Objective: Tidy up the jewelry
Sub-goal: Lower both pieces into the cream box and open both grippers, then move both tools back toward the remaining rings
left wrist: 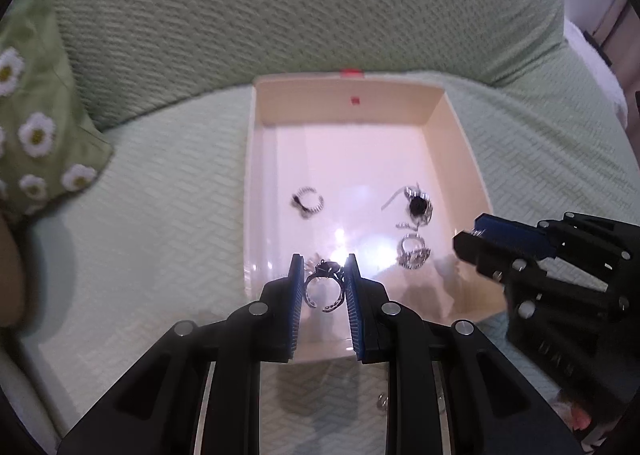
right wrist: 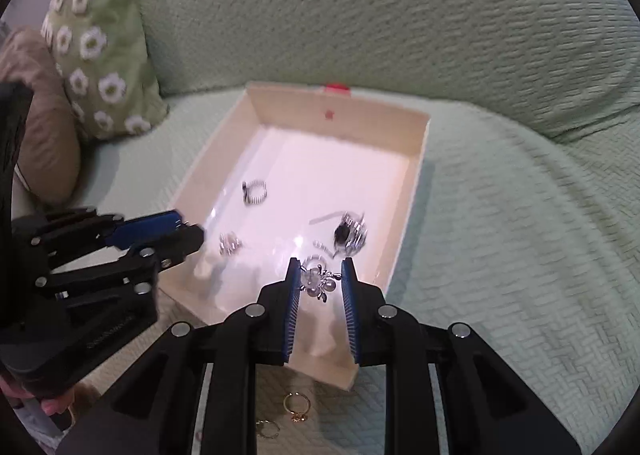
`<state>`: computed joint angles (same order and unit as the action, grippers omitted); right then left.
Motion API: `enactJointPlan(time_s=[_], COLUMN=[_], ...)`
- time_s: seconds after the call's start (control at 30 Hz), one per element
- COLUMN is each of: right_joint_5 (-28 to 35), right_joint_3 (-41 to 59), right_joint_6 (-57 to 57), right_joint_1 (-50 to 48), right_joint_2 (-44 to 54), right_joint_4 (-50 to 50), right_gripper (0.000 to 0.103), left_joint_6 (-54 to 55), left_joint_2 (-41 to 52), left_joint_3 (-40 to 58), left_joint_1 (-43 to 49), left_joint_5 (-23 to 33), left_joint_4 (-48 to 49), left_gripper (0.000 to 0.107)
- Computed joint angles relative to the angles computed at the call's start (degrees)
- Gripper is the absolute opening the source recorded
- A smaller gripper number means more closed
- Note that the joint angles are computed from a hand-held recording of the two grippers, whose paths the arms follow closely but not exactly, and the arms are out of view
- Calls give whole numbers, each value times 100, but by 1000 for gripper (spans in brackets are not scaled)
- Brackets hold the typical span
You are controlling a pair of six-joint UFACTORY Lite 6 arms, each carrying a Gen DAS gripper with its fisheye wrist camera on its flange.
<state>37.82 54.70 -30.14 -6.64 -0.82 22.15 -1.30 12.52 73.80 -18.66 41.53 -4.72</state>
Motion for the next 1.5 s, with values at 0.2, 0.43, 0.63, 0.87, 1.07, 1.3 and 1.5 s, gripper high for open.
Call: enactJointPlan(time_s=[0.2, 0.43, 0.63, 0.87, 1.07, 1.3, 1.5], right_joint_5=[-213, -300, -404, -415, -311, -252, -69], right_joint_3=[-317, -408, -333, -301, -320, -613, -1576], right_joint_6=[-33, -82, 33, -159, -428, -591, -1668], right_joint_1=[65, 90, 224, 230, 172, -327, -1641], right_joint_2=[135, 124, 236, 290, 146, -1140, -2996], right_joint_4=[-104, -138, -194, -14, 287, 379, 1391], right_gripper=[21, 21, 21, 25, 40, 62, 93], left_joint_6=[-107, 70, 240, -76, -49, 149, -588], left_joint_2=[160, 241, 177, 160, 9, -1099, -2855], left_joint_3=[-339, -545, -728, -626, -599, -865, -1759], left_joint_1=[-88, 37, 135, 10, 55, 262, 238], left_joint_5=[-230, -442, -576, -492, -466, -496, -436], left_joint_4=[58, -141, -200, 27, -14, -386, 286], left_gripper=[19, 19, 19, 22, 35, 61, 85])
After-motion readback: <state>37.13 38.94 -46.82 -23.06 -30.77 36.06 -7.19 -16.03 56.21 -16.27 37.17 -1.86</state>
